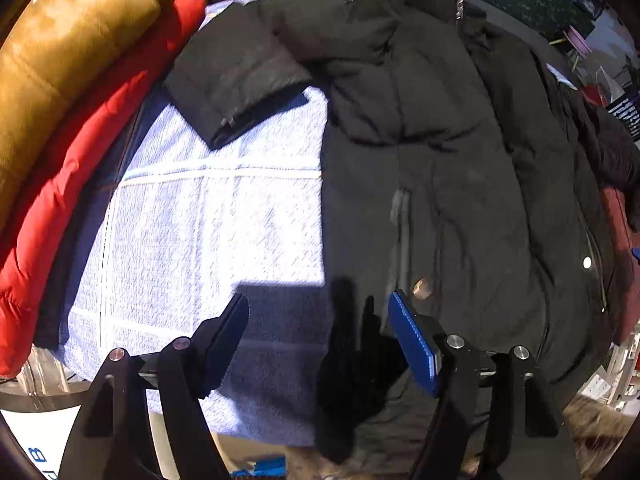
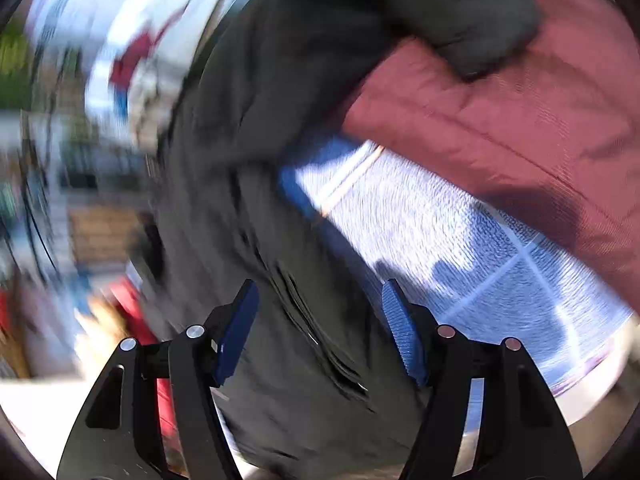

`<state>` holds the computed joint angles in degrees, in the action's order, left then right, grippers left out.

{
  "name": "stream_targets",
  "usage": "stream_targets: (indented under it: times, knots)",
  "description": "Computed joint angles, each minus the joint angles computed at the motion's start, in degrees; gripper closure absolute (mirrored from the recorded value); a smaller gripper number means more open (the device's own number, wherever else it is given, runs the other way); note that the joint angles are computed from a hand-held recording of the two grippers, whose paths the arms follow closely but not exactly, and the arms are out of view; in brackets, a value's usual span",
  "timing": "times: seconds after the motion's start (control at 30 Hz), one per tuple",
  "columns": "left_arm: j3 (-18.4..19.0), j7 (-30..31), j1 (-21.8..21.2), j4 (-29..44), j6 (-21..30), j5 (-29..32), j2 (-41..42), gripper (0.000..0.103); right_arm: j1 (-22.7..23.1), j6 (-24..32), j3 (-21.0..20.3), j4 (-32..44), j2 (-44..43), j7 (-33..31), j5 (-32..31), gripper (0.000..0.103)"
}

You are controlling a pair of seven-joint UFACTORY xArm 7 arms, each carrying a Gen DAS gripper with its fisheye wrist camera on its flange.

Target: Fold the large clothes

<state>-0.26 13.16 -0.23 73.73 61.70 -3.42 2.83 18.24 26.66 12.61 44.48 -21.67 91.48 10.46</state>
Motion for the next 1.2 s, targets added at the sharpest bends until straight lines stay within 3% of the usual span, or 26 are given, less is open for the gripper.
stream_targets:
  times: [0.07, 0.2, 0.27, 0.33, 0.47, 0.63, 0.73, 0.77, 0.83, 0.87, 0.93, 0.97, 1.07, 1.1, 1.13, 1.2]
  knots:
    - [-1.1, -0.1, -1.2, -1.1, -1.0, 0.2, -1.2, 0.025, -5.0, -5.9, 2.5, -4.3, -3.3, 9.8, -1.7, 0.038]
    - [-3.0, 2.4, -4.2, -4.5, -2.3, 1.5, -4.6, 0.024, -14.0, -13.7, 6.8, -8.4, -6.9, 21.3, -6.6, 0.038]
    - [-3.4, 3.7, -5.3, -5.4, -2.6, 1.3, -5.1, 0.024, -21.1, -19.0, 11.2, -10.3, -8.4, 28.6, -9.1, 0.038]
    - [-3.4, 4.9, -5.9, -6.9, -2.4, 1.0, -6.7, 0.024, -30.2, -25.6, 18.3, -12.0, -9.0, 37.8, -9.5, 0.038]
    - [-3.4, 5.2, -6.6, -8.0, -1.7, 1.6, -8.2, 0.024, -43.7, -34.9, 30.1, -15.0, -9.9, 49.0, -4.6, 0.038]
    - [-3.0, 3.6, -6.3, -8.1, -1.2, 2.7, -8.6, 0.024, -56.5, -37.3, 43.6, -17.0, -13.1, 57.2, 1.2, 0.038]
    - [-3.0, 2.4, -6.1, -8.2, -0.7, 3.4, -8.8, 0.024, -63.2, -41.1, 51.4, -18.0, -14.8, 63.7, 5.2, 0.038]
    - [-2.9, 2.3, -6.1, -8.2, -0.7, 3.5, -8.6, 0.024, -63.2, -42.0, 51.7, -18.1, -13.7, 62.4, 6.5, 0.038]
    - [-3.0, 2.1, -6.2, -8.2, -0.5, 3.7, -8.5, 0.024, -57.4, -43.3, 45.5, -18.3, -7.9, 52.9, 6.6, 0.042]
    - [-3.1, 1.9, -6.3, -8.2, -0.5, 3.9, -8.5, 0.024, -52.5, -42.1, 39.9, -17.2, -4.4, 46.9, 6.9, 0.056]
    - [-3.4, 2.0, -6.6, -7.9, -0.5, 4.0, -8.4, 0.024, -42.3, -37.1, 27.9, -15.9, -3.0, 34.9, 7.1, 0.071]
    - [-3.4, 2.1, -6.7, -7.8, -0.6, 4.0, -8.3, 0.024, -38.1, -31.6, 21.9, -14.7, -4.4, 28.9, 6.1, 0.084]
    - [-3.8, 2.8, -7.3, -7.6, -0.8, 4.1, -8.2, 0.024, -27.0, -13.6, 3.9, -7.7, -6.4, 12.0, -7.1, 0.092]
    - [-3.9, 2.9, -7.5, -7.5, -0.9, 4.1, -8.2, 0.024, -23.3, -8.1, -1.3, -5.2, -7.2, 9.4, -12.3, 0.093]
    - [-4.1, 3.2, -7.7, -7.4, -1.1, 4.1, -8.1, 0.024, -21.4, -5.0, -4.1, -3.9, -8.7, 8.9, -15.6, 0.097]
    - [-4.2, 3.4, -8.0, -7.3, -1.4, 4.2, -8.2, 0.024, -23.8, -2.7, -5.3, -3.6, -12.8, 6.7, -17.4, 0.101]
